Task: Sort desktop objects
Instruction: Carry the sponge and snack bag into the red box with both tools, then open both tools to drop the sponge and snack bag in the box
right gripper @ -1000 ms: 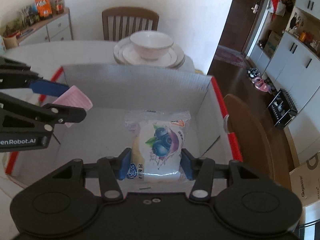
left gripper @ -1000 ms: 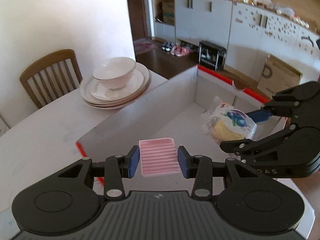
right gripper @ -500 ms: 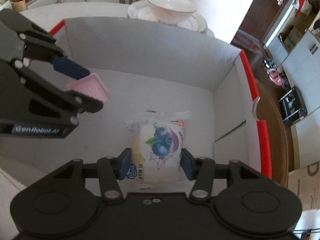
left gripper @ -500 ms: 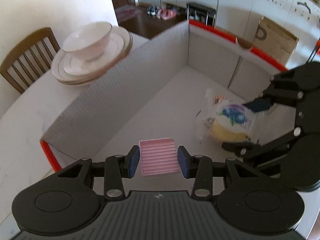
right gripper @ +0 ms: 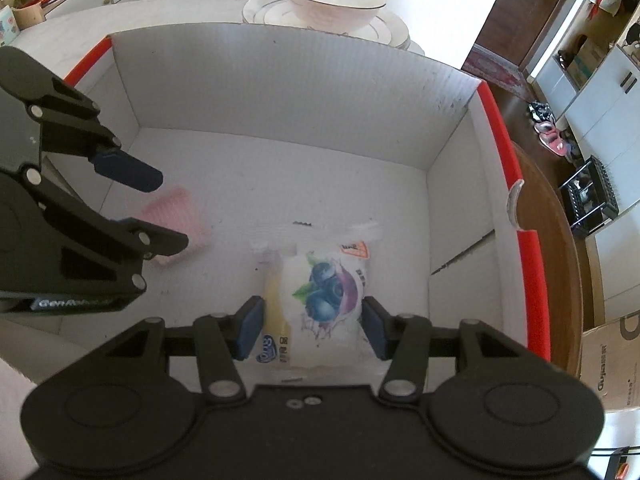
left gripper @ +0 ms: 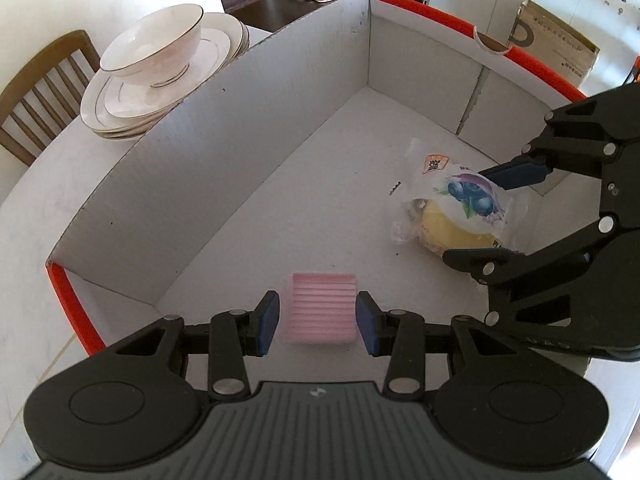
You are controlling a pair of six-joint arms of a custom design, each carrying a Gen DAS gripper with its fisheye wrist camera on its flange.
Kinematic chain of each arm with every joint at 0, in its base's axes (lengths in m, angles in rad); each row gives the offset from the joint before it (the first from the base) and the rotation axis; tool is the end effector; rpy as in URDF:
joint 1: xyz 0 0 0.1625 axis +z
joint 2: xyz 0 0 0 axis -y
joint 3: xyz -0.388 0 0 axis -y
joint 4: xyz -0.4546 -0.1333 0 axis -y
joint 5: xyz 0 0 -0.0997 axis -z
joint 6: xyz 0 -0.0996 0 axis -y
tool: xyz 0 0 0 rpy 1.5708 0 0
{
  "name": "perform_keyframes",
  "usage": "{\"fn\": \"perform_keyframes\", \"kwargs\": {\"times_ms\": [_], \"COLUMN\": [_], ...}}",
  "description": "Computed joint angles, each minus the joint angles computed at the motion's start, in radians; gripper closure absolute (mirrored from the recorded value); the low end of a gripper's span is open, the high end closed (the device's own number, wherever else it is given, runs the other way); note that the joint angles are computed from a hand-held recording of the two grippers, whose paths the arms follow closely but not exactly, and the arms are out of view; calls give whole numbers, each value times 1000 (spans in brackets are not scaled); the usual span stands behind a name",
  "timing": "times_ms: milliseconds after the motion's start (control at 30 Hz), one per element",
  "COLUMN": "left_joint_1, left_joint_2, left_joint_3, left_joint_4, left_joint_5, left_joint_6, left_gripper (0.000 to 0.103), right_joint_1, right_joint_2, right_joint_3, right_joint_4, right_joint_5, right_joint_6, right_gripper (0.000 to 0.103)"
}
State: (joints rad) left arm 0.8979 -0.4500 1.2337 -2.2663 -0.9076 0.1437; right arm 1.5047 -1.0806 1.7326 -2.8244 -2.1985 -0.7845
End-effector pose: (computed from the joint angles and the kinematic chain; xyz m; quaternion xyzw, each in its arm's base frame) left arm -0.3238 -0.7186 -0.0766 0.3882 0.8613 -0.0448 0.3248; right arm 0.0303 -0.6753 0.2189 0.2337 -0.8826 0.1351 0.3849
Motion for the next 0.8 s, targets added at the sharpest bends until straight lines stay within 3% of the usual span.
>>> {"fn": "perform_keyframes", "kwargs": {"times_ms": [167,300,800], "left_joint_1": [5,9,-11], "left_joint_2": [5,-8,-126], "left_joint_3": [-18,0,160], "left_joint_4": [39,-1,-188], "left_joint_5": [-9,-26,-73], "left_joint_6": [-24,-25,-24], "left_gripper": [62,62,62], "right_joint_1": [-6,-10,4], "right_joint_2": [-16,-39,-147], "right_joint_3": [11,29,104], "right_joint_4": [10,-2,-20], "right_joint_5": [22,47,131], "right_joint_6": [3,-18,8], "right_gripper": [34,29,24]}}
